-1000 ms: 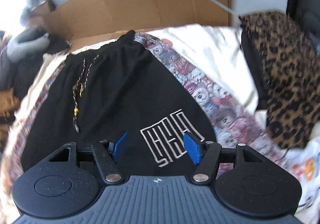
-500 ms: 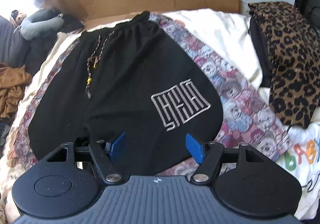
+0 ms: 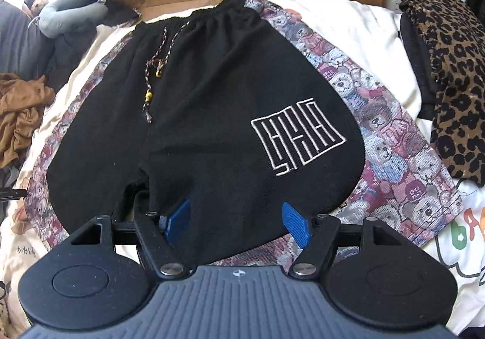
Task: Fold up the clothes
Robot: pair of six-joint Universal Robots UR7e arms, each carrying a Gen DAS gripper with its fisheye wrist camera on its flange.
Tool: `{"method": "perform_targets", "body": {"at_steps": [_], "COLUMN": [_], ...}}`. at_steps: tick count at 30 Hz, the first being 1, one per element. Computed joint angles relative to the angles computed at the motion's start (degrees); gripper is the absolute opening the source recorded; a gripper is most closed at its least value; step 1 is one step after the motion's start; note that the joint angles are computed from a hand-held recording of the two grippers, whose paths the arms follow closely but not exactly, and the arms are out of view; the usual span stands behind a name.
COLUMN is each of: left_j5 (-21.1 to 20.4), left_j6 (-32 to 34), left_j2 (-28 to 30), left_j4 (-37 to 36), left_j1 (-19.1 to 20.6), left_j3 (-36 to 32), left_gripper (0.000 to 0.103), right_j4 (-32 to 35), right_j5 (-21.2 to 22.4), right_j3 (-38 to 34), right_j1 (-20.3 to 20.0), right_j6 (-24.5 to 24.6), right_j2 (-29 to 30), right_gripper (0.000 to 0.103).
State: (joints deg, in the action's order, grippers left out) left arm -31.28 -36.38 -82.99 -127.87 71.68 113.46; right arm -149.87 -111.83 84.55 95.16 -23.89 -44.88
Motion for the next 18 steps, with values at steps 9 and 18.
{"method": "perform_targets", "body": {"at_steps": [9,18], "left_j5": [-1.1,-4.2], "left_j6": [6.4,12.6], "left_j2": [0.9,-1.4], "left_j4": [-5.3,-11.9], "left_j1": [2.1,2.1], "left_j3": [2.0,4.8], "left_gripper": [0.047,0.012], "right_j4": [2.1,3.3], "right_j5": [-1.1,-0.8], "right_j3": [-0.8,-1.5], "right_j1": [0.4,1.0], "right_j6": [0.6,0.3], "right_j2": [1.3,2.1], "right_gripper": [0.073,0.073]}}
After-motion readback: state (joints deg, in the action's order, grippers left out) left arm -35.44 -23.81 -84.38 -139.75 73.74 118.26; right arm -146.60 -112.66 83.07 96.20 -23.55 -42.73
